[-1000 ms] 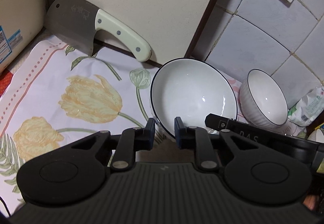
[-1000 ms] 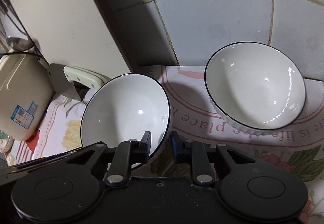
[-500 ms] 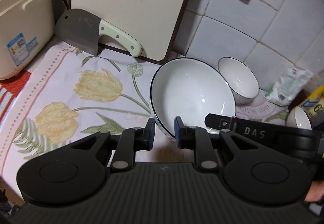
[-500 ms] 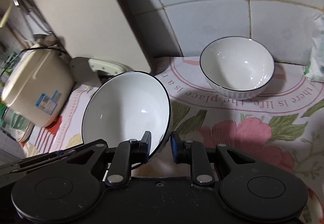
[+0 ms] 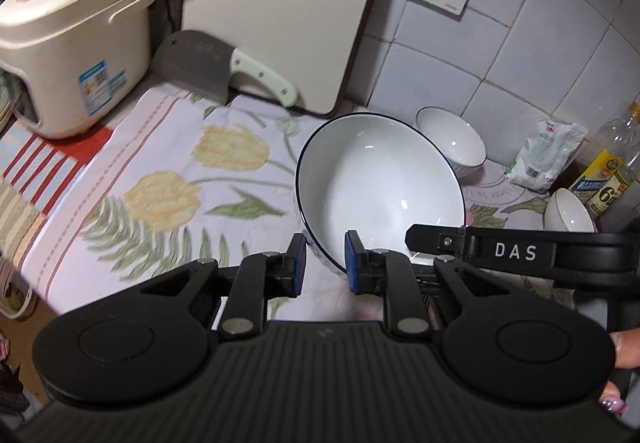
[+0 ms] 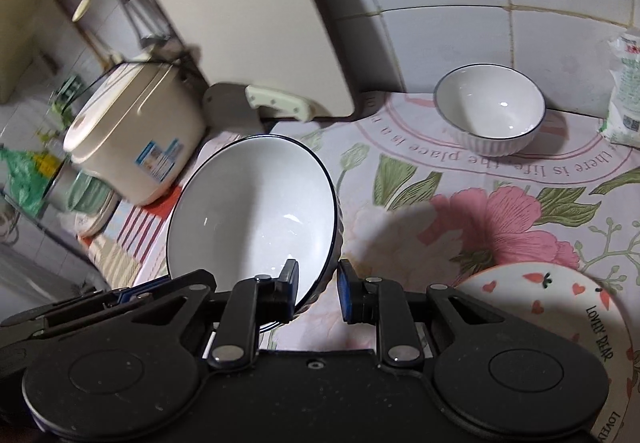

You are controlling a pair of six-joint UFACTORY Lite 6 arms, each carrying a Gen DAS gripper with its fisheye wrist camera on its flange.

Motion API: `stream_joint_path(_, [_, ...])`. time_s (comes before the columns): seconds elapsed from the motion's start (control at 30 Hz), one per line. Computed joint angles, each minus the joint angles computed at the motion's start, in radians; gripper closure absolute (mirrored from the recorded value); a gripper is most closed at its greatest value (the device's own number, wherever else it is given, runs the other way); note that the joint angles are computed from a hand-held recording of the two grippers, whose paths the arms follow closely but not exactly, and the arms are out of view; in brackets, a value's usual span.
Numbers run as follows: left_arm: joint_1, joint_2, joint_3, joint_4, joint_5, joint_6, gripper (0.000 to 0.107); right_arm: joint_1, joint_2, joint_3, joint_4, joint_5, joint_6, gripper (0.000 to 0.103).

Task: Organize plates and bowls
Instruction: 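Lift the white bowl with both tools and carry it toward the plate stack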

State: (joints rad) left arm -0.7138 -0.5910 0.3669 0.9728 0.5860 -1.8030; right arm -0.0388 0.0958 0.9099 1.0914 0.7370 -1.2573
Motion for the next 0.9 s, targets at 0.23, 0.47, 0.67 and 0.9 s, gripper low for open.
stream_joint_path(0.23, [-0.023,-0.08,-0.085,-0.058,0.021,-0.009,0.089,0.018,-0.025,-0.087,0.016,-0.014,-0.059,0.078])
stream_joint_path(0.47, [0.08,-0.079,-0.15,-0.097,-0.087,0.042,0.088,0.074,0.039,-0.106,0.056,-0.071,-0.103,0.078])
stream_joint_path(0.67, [0.17,0.027,-0.174,-0.018,-0.239,-0.014,0.088,0.116,0.085,-0.117,0.093,-0.147,-0.151,0.078])
stream_joint_path(0.9, [0.219,0.116,-0.166,0.084,-0.324,-0.094,0.089,0.137,0.133,-0.096,0.077,-0.185,-0.121,0.078])
